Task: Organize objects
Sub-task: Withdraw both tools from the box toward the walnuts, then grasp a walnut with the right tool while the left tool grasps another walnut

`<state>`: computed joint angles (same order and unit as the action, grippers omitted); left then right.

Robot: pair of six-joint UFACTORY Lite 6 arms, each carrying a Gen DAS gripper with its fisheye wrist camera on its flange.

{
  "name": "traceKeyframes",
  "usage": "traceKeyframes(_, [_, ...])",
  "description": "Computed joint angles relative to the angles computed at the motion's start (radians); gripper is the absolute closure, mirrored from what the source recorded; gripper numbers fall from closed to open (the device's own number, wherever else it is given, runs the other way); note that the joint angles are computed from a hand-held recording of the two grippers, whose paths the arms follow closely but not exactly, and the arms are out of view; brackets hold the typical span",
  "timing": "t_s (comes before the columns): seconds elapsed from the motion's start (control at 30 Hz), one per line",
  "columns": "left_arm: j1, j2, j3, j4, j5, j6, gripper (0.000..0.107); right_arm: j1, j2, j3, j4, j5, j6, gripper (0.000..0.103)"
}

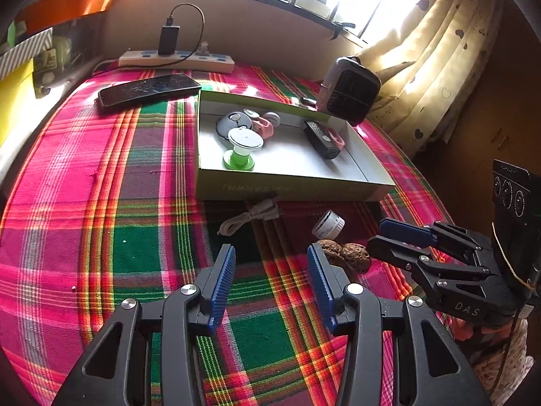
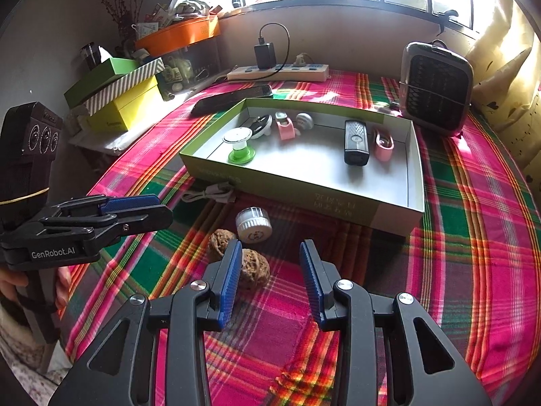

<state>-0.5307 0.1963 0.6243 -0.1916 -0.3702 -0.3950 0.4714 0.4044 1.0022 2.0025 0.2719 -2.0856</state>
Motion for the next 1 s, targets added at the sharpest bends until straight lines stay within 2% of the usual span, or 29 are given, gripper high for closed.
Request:
traceKeyframes(0.5, [0.003, 0.070, 0.056, 0.194, 0.001, -0.159, 0.064, 0.058, 0.088, 0.052, 0.042, -0.057, -0.069, 0.063])
traceKeyframes(0.8, [0.003, 0.116, 0.110, 0.283, 0.020, -0.240, 0.063, 0.068, 0.102, 0.052, 0.196, -0.072, -0.261, 0.063])
traceKeyframes(0.83, [0.003, 0.120, 0.115, 0.288, 0.020, -0.243, 0.062, 0.067, 0.102, 0.051, 0.193, -0.070, -0.258, 0.063])
traceKeyframes(0.9, [0.003, 0.127, 0.127, 0.302, 0.023, -0.255, 0.061, 0.060, 0.102, 0.052, 0.167, -0.060, -0.230, 0.072])
traceKeyframes(1.0, [-0.002, 0.142, 0.151, 0.305, 0.037, -0.257, 0.060, 0.050, 0.099, 0.048, 0.145, -0.055, -0.213, 0.073])
